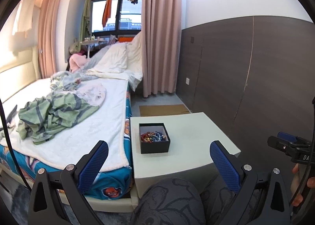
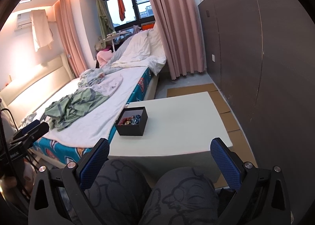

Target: Organize jewelry

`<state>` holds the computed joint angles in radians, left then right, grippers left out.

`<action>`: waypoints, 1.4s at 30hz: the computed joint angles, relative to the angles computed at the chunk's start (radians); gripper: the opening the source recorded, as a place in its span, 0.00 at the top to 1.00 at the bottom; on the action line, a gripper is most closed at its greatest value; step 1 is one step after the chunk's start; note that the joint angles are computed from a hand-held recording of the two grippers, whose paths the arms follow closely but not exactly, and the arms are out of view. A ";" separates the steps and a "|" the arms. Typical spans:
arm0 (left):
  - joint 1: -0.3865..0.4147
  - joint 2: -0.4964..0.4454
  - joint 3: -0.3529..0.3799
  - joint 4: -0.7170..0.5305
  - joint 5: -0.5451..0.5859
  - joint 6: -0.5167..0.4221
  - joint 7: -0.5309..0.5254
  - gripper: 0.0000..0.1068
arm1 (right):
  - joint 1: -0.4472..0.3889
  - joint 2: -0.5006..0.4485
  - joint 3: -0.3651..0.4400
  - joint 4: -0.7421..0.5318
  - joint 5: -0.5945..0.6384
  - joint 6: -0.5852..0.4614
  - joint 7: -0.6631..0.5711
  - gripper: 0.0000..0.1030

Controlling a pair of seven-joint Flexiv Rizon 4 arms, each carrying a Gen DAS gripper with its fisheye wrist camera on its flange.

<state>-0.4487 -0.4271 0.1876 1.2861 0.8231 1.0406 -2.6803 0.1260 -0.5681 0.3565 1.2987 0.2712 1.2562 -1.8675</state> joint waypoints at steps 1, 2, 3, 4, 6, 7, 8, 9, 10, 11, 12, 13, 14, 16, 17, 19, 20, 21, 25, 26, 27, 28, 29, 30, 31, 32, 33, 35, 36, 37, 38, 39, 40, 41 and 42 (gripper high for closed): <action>-0.006 0.000 0.005 -0.002 0.010 -0.004 -0.009 0.04 | 0.001 0.000 -0.001 0.000 0.000 -0.002 0.002 0.00; -0.002 0.001 0.001 0.001 0.006 0.003 -0.006 0.04 | 0.003 0.001 -0.002 0.000 -0.001 -0.003 0.003 0.00; 0.000 0.002 -0.001 0.005 0.003 0.007 -0.004 0.04 | 0.002 0.005 -0.001 0.007 0.000 0.000 0.002 0.00; 0.001 0.003 -0.003 0.006 0.000 0.009 -0.002 0.04 | 0.004 0.007 -0.004 0.009 -0.002 0.003 0.003 0.00; -0.002 0.003 0.000 0.007 0.005 0.007 -0.004 0.04 | 0.003 0.005 -0.002 0.006 -0.001 0.001 0.004 0.00; -0.002 0.003 -0.001 0.007 0.005 0.007 -0.004 0.04 | 0.002 0.005 0.000 0.006 0.000 0.002 0.002 0.00; -0.001 0.003 -0.001 0.008 0.005 0.009 -0.005 0.04 | 0.003 0.006 -0.002 0.007 -0.001 0.005 0.002 0.00; 0.000 0.004 -0.002 0.010 0.003 0.013 -0.005 0.04 | 0.005 0.006 -0.004 0.008 -0.002 0.006 0.005 0.00; 0.000 0.005 -0.002 0.011 0.003 0.015 -0.005 0.04 | 0.005 0.007 -0.005 0.009 -0.003 0.007 0.006 0.00; -0.001 0.006 -0.001 0.012 0.004 0.016 -0.006 0.04 | 0.006 0.007 -0.006 0.011 -0.004 0.008 0.007 0.00; -0.003 0.007 0.000 0.013 0.007 0.015 -0.009 0.04 | 0.006 0.007 -0.006 0.010 -0.005 0.008 0.009 0.00; -0.002 0.007 -0.001 0.013 0.007 0.014 -0.008 0.04 | 0.006 0.007 -0.007 0.012 -0.006 0.008 0.009 0.00; -0.003 0.008 0.000 0.014 0.009 0.013 -0.007 0.04 | 0.006 0.007 -0.008 0.012 -0.008 0.009 0.010 0.00; -0.004 0.011 -0.001 0.014 0.011 0.010 -0.005 0.04 | 0.007 0.007 -0.009 0.012 -0.011 0.010 0.013 0.00; -0.002 0.011 -0.003 0.015 0.010 0.013 -0.002 0.04 | 0.007 0.007 -0.009 0.012 -0.013 0.009 0.014 0.00; -0.001 0.011 -0.004 0.014 0.009 0.015 -0.001 0.04 | 0.007 0.008 -0.010 0.014 -0.014 0.010 0.016 0.00; -0.003 0.012 -0.003 0.013 0.012 0.011 -0.002 0.04 | 0.005 0.007 -0.007 0.013 -0.014 0.010 0.014 0.00; -0.003 0.012 -0.003 0.013 0.012 0.010 -0.001 0.04 | 0.005 0.007 -0.007 0.013 -0.014 0.010 0.014 0.00; 0.000 0.012 -0.006 0.013 0.009 0.013 0.001 0.04 | 0.011 0.008 -0.015 0.018 -0.021 0.023 0.022 0.00; 0.000 0.013 -0.005 0.014 0.009 0.012 0.001 0.04 | 0.013 0.008 -0.019 0.021 -0.025 0.030 0.028 0.00; 0.001 0.013 -0.006 0.015 0.007 0.014 0.003 0.04 | 0.014 0.007 -0.021 0.021 -0.028 0.031 0.033 0.00; 0.003 0.013 -0.007 0.015 0.005 0.016 0.004 0.04 | 0.012 0.005 -0.019 0.020 -0.029 0.029 0.035 0.00; 0.003 0.013 -0.007 0.017 0.004 0.017 0.004 0.04 | 0.009 0.003 -0.016 0.018 -0.030 0.029 0.036 0.00; 0.004 0.014 -0.008 0.018 0.003 0.016 0.005 0.04 | 0.008 0.002 -0.015 0.017 -0.032 0.027 0.037 0.00; 0.003 0.014 -0.007 0.019 0.002 0.016 0.005 0.04 | 0.008 0.002 -0.015 0.017 -0.035 0.026 0.038 0.00; 0.004 0.014 -0.008 0.019 0.001 0.018 0.007 0.04 | 0.005 0.001 -0.014 0.016 -0.036 0.022 0.037 0.00; 0.005 0.014 -0.009 0.021 0.000 0.022 0.009 0.04 | 0.006 0.000 -0.014 0.016 -0.038 0.021 0.038 0.00; 0.004 0.014 -0.007 0.022 0.002 0.024 0.007 0.04 | 0.007 0.000 -0.015 0.015 -0.041 0.018 0.041 0.00; 0.005 0.014 -0.008 0.023 0.000 0.027 0.008 0.04 | 0.006 -0.001 -0.014 0.014 -0.040 0.017 0.041 0.00; 0.006 0.014 -0.008 0.023 -0.002 0.028 0.008 0.04 | 0.008 0.000 -0.016 0.015 -0.042 0.018 0.043 0.00; 0.006 0.013 -0.008 0.024 -0.004 0.030 0.008 0.04 | 0.006 -0.001 -0.015 0.014 -0.042 0.015 0.044 0.00; 0.004 0.012 -0.005 0.023 -0.001 0.029 0.004 0.04 | 0.006 -0.001 -0.015 0.014 -0.042 0.013 0.045 0.00; -0.001 0.012 -0.001 0.022 0.005 0.022 -0.002 0.04 | 0.008 -0.001 -0.015 0.015 -0.041 0.011 0.048 0.00; -0.003 0.011 0.000 0.021 0.008 0.018 -0.004 0.04 | 0.008 -0.001 -0.014 0.016 -0.041 0.010 0.049 0.00; -0.001 0.010 -0.002 0.020 0.007 0.019 -0.002 0.04 | 0.009 -0.001 -0.016 0.017 -0.042 0.009 0.051 0.00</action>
<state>-0.4500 -0.4173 0.1858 1.3058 0.8299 1.0597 -2.6824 0.1352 -0.5689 0.3406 1.3158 0.2295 1.2652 -1.8169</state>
